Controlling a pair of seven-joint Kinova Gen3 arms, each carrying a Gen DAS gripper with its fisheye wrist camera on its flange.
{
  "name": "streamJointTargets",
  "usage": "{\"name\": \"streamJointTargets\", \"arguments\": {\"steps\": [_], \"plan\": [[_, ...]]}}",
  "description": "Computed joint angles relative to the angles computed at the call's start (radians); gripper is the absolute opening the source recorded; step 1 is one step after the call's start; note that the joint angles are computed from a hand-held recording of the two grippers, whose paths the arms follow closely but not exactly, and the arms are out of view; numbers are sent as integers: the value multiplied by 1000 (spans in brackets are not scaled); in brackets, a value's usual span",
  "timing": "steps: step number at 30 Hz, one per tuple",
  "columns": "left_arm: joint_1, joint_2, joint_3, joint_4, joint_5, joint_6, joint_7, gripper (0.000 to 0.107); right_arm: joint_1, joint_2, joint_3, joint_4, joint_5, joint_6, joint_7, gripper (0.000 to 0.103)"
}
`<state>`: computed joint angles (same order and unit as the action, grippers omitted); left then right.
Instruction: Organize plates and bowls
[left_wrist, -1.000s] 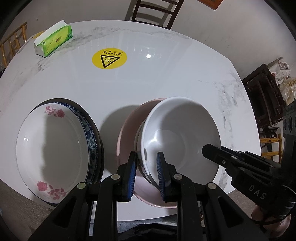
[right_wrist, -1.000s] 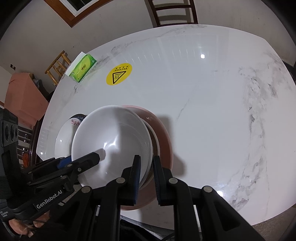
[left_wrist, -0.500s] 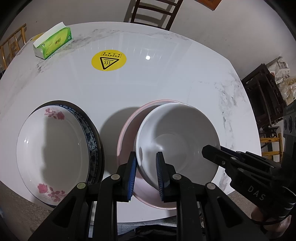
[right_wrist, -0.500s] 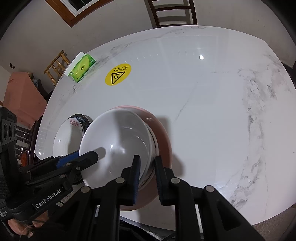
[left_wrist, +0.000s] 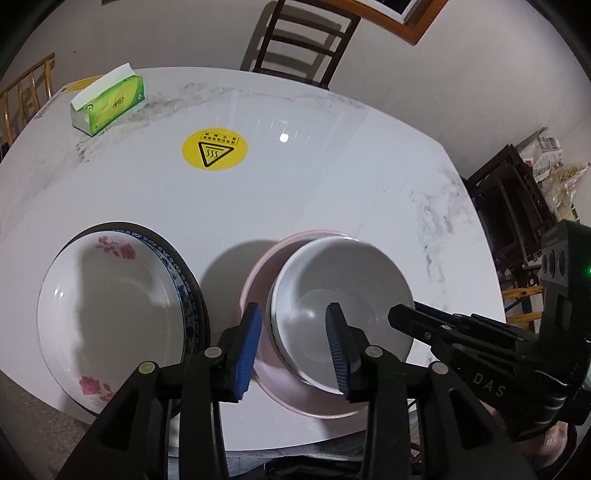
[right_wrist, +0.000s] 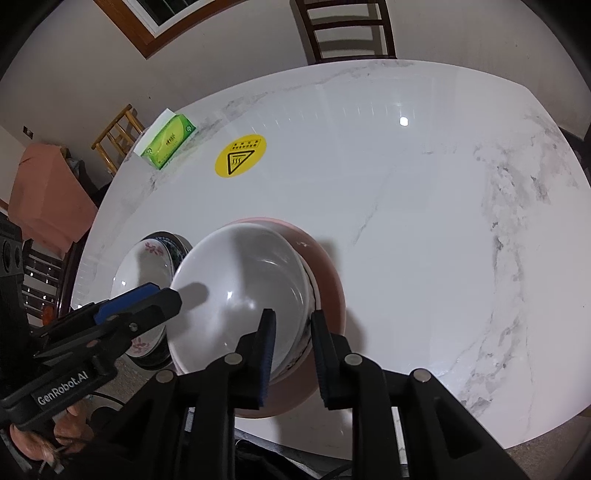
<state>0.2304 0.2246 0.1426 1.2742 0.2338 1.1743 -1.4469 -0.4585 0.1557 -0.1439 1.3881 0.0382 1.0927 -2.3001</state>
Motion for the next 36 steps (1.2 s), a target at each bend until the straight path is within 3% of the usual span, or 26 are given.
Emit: {"name": "streamJointTargets", "arguments": {"steps": [8, 11, 28, 36], "plan": [[-46, -34, -15, 29, 50, -15, -4, 36, 2, -57, -4, 29, 36, -28, -27, 22], [-55, -39, -22, 36, 48, -11, 14, 38, 6, -74, -6, 42, 47, -25, -52, 28], [-109, -1, -28, 44, 111, 65, 63, 37, 25, -54, -6, 66, 28, 9, -88, 29], [-100, 13, -29, 44, 90, 64, 89, 37, 18, -32, -4, 65, 26, 24, -90, 29]]}}
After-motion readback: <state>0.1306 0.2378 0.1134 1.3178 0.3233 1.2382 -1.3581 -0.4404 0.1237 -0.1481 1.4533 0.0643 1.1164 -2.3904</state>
